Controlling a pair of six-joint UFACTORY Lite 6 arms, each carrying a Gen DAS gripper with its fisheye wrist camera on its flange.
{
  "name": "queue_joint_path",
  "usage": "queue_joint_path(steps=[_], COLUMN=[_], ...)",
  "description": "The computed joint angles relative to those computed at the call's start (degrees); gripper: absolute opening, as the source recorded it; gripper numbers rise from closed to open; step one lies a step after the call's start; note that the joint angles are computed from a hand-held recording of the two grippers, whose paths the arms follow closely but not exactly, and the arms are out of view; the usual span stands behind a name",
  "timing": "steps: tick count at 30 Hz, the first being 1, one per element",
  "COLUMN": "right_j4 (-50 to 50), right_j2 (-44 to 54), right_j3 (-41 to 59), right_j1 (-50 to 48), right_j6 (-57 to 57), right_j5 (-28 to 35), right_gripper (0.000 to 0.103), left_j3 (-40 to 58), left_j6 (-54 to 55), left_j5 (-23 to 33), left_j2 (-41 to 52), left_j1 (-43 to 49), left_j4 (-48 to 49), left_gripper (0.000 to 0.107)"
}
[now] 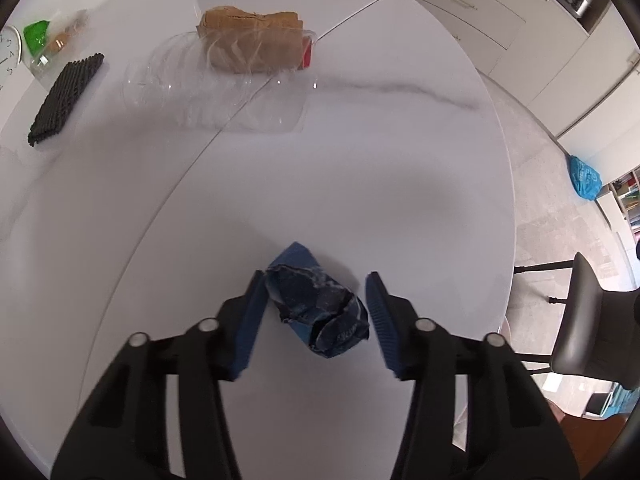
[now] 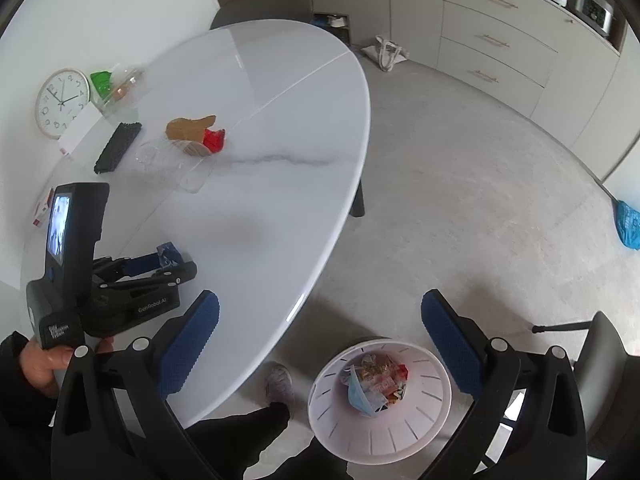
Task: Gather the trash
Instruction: 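Grasp the clear plastic bottle with the right tool while the left tool holds the blue cloth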
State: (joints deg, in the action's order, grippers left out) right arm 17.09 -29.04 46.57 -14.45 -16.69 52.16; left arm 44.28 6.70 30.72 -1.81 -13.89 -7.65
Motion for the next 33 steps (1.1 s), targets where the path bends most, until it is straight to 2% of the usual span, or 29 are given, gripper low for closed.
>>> queue_joint_path(steps=[1, 5, 12, 16, 18, 23, 27, 30, 33], right_j4=[0.0, -0.7, 0.1, 2.5, 2.7, -0.7, -6.3, -8.9, -9.7], right_j2=[0.6, 4.9, 20.6, 33.4, 39.5, 56.7, 69.3, 76.4, 85.3], right_j3=[0.2, 3.5, 17.5, 29.1, 35.4, 55.5, 70.2, 79.1, 91.0], right_j1=[0.3, 4.9, 18.2, 24.1, 26.4, 31.7, 34.3, 35.4, 36.4], right_j6=[-0.3, -0.9, -8.0, -15.2, -17.7, -20.4, -18.5, -17.0, -15.6], right_j5=[-0.3, -1.9, -6.1, -7.4, -6.8, -1.9, 3.9, 7.2, 13.2], right_gripper=[0.1, 0.1, 0.1, 0.089, 0.088, 0.086, 0.079, 0.078, 0.076], left_j3=[-0.1, -0.2, -2.0, -1.8, -1.1, 2.1, 5.6, 9.1, 11.2], left_j6=[0.3, 5.1, 14.6, 21.3, 24.6, 34.2, 37.8, 39.4, 40.9], left_j5=[-0.1, 0.9, 6.2, 11.0, 13.1, 17.8, 19.1, 19.3, 20.0], left_j2=[-0.1, -0.6, -8.0, -12.8, -14.1, -13.0, -9.0, -4.5, -2.0], left_j1=[0.1, 2.9, 12.5, 21.1, 25.6, 38.1, 43.3, 45.5, 47.9], left_j4=[-0.2, -4.2, -9.0, -11.1, -12.0, -15.4, -16.5, -17.7, -18.1], left_gripper=[0.04, 0.036, 0.036, 0.036, 0.036, 0.036, 0.036, 0.036, 0.036])
